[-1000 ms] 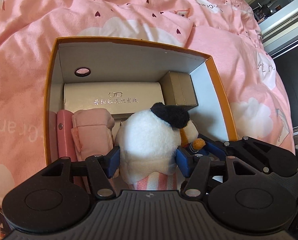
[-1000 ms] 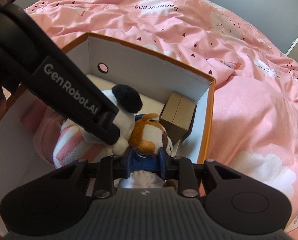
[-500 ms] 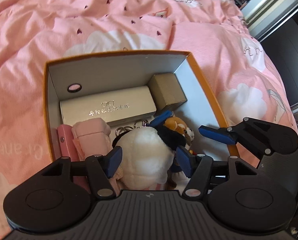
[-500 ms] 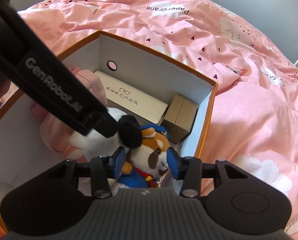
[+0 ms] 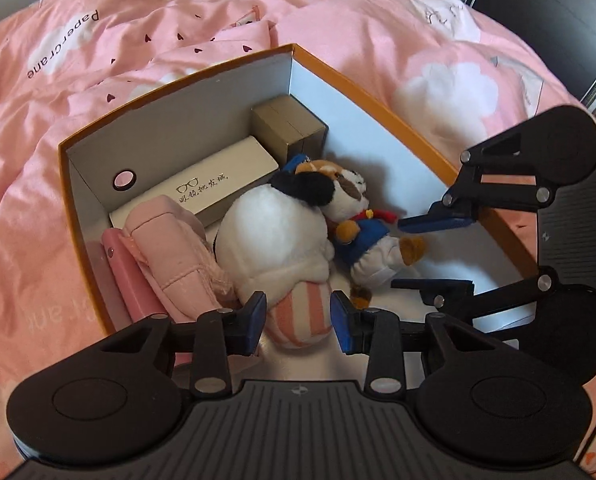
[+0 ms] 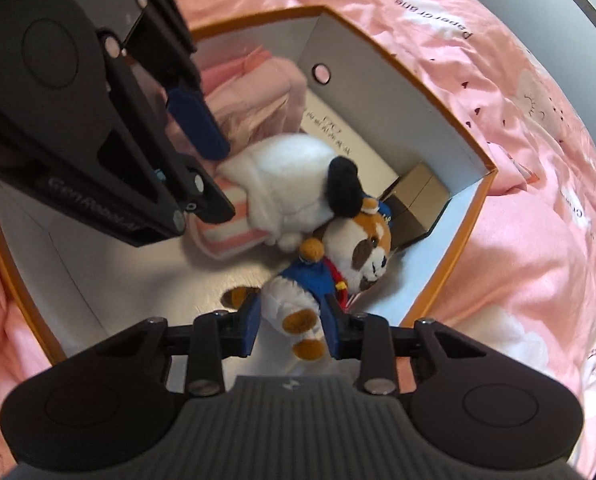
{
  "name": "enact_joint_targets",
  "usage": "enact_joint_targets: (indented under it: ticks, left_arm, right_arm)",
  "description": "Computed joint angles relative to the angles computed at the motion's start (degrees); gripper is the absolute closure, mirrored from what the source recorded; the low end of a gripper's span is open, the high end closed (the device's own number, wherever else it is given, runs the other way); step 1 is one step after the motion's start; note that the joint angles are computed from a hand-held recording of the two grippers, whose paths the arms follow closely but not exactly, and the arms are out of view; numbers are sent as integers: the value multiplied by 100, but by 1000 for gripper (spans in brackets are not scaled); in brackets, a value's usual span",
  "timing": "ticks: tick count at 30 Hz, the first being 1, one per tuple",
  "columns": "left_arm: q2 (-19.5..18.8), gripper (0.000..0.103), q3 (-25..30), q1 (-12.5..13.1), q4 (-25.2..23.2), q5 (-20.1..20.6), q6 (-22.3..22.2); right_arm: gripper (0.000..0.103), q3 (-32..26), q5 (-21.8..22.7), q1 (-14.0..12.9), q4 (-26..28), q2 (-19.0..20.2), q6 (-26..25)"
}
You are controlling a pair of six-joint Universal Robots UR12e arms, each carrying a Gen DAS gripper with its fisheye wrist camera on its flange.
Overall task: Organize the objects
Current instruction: 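Lower both plush toys into the box and open both grippers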
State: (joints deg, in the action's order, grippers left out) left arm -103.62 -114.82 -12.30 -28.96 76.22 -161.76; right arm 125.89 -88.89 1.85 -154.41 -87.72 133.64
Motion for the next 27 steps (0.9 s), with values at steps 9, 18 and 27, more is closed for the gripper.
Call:
enact_joint_targets:
  ticks: [9,18,27]
  left_arm:
    - [-192,71,69,-35,225,182,-255]
    - [-234,71,97,-3,281,90,-597]
    - [158,61,-460,95,1393,35,-967]
  right_arm:
    - [76,-22,-232,45,-495,304,-353]
    - [78,-26,-87,-13,-701,351,-38]
    - [67,226,450,-34,-968,-94,1144]
